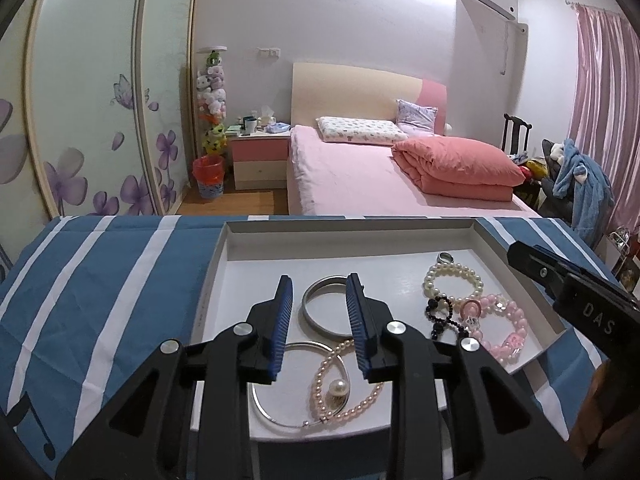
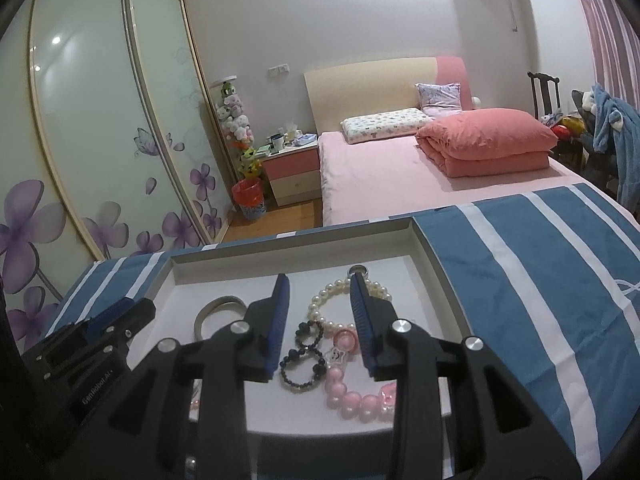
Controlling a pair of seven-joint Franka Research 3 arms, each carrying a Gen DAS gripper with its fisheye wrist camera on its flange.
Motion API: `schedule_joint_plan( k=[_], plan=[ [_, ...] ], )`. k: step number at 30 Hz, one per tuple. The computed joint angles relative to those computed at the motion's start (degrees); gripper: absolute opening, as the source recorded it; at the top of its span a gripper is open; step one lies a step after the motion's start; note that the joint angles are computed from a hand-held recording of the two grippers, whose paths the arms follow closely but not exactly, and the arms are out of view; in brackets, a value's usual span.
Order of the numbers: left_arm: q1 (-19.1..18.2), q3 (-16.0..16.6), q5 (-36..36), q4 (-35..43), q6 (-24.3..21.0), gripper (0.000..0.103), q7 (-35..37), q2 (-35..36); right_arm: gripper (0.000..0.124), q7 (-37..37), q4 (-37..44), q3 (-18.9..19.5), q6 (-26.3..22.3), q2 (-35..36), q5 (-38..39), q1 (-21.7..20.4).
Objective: Organize jewelry
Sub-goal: 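Grasp the dark red bead bracelet with the right tool while the left tool reaches another pearl earring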
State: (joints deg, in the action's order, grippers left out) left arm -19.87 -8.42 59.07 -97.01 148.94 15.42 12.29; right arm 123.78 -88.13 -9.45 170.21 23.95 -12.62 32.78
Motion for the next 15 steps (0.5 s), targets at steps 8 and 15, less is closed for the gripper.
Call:
schedule_joint_plan(
  k=[8,15],
  plan=[
    [0.8,-1.0,1.2,-6.1,-0.7,0.029,-2.5,-5.6,0.033,-1.5,-8.4,1.8,1.1,-6.3,-1.2,-0.2],
    [3.8,-3.4,-0.9,-15.2,-0.7,0.029,-3.6,-12.9,0.033,-18.8,-18.1,13.9,-2.1,-13.3,10.7,-7.5]
  ],
)
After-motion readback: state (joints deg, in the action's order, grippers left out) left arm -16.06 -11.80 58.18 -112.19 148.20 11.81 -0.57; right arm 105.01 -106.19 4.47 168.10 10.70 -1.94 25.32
